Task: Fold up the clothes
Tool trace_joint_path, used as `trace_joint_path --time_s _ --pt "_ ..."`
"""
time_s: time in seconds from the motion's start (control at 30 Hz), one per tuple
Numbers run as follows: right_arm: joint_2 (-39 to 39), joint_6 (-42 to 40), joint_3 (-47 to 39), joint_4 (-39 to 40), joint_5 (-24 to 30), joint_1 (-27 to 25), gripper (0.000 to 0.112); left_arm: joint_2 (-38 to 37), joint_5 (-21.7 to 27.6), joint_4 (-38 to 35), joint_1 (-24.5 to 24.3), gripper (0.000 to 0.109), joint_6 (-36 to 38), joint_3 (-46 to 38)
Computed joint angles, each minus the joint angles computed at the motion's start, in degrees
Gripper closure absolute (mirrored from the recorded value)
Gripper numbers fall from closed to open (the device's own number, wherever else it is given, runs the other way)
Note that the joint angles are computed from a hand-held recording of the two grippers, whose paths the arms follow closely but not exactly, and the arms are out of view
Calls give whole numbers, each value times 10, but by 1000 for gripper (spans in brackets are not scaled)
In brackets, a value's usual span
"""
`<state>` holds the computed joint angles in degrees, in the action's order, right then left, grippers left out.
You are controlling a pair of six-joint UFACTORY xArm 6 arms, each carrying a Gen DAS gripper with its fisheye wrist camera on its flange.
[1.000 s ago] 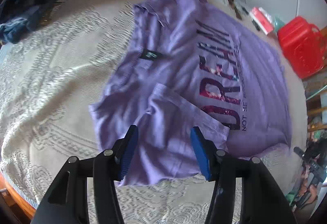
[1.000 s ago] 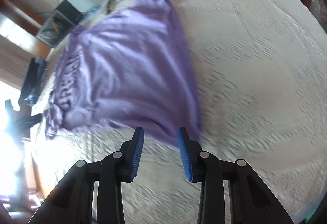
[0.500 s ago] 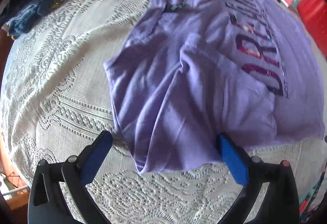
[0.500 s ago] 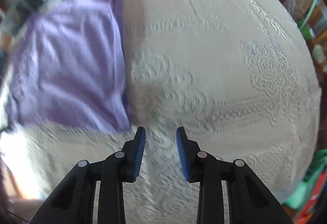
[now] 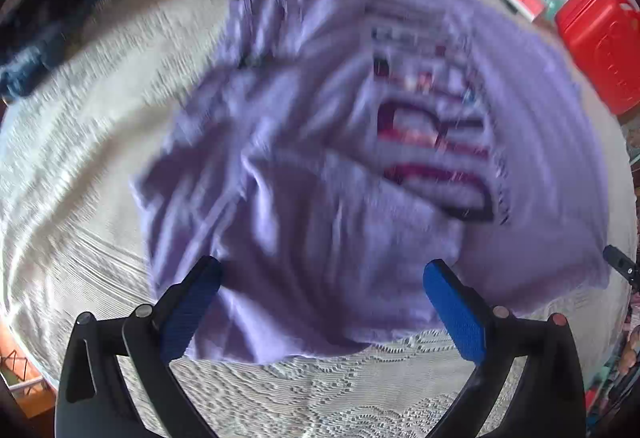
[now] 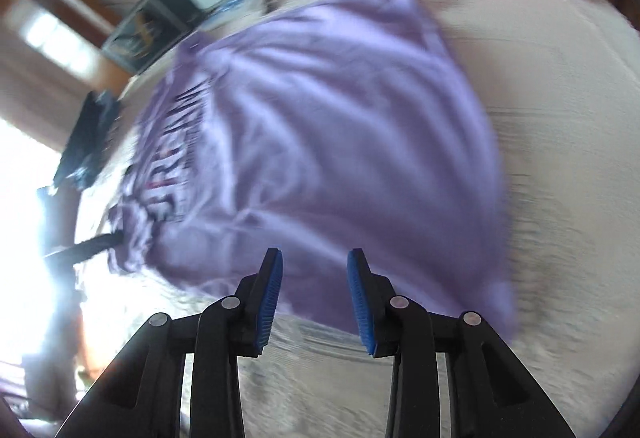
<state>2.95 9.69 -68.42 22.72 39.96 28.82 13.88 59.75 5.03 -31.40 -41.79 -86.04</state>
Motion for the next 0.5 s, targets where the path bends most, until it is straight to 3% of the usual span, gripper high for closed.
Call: trace_joint_path --time_s 0.07,0.13,0.2,0.37,0.5 --pt "15 -10 -8 10 5 11 78 10 11 26 -14 6 1 -5" --pt "33 8 -17 -17 28 19 77 3 -11 43 -19 6 -15 16" --pt "11 -6 15 -8 10 18 77 -1 -29 50 -20 6 -18 32" --pt "-32 -28 56 44 57 -14 78 -3 -73 70 -22 6 -23 60" --pt "-43 -4 66 38 60 -15 77 40 -10 -1 -2 6 42 -9"
